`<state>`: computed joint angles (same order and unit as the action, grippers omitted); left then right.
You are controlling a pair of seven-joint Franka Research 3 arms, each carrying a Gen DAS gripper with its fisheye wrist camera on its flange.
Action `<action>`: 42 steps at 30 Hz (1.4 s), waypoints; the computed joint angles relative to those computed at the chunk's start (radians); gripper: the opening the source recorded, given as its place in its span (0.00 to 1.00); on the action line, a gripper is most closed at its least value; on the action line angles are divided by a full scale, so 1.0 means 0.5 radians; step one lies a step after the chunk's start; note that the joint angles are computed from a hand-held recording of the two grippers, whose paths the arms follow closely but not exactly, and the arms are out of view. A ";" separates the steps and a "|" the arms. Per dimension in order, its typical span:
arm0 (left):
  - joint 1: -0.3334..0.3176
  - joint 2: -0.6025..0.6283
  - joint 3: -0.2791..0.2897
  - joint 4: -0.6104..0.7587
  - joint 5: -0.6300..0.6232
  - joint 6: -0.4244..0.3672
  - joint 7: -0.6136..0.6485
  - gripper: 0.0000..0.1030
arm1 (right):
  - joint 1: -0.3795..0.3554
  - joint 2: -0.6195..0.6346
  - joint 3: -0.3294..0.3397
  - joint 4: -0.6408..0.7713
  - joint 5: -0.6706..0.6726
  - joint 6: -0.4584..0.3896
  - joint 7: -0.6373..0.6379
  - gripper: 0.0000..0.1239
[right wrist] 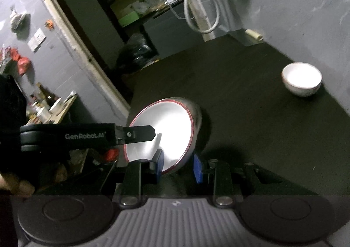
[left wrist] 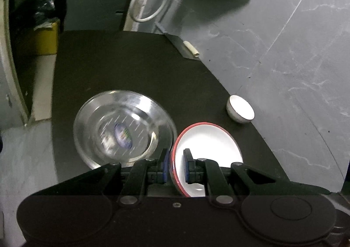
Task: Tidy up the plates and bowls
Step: 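Lift the white bowl with the left gripper and carry it over the stack, then lower the white bowl into the stack and open the left gripper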
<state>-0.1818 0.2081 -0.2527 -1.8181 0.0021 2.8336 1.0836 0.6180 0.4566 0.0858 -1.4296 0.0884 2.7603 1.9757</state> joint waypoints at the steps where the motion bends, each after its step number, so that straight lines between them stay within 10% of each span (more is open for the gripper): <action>1: 0.005 -0.028 -0.004 -0.037 -0.011 0.003 0.001 0.13 | 0.007 -0.014 0.005 -0.019 -0.003 -0.002 -0.004 0.27; 42: -0.035 -0.173 0.032 -0.185 -0.144 -0.453 -0.080 0.27 | 0.057 0.172 0.052 0.431 -0.004 -0.834 -0.179 0.27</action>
<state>-0.1992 0.1216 -0.2366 -1.9104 -0.0699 2.6073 1.0437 0.6465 0.5426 0.1117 -1.2141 0.0866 2.3432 1.8863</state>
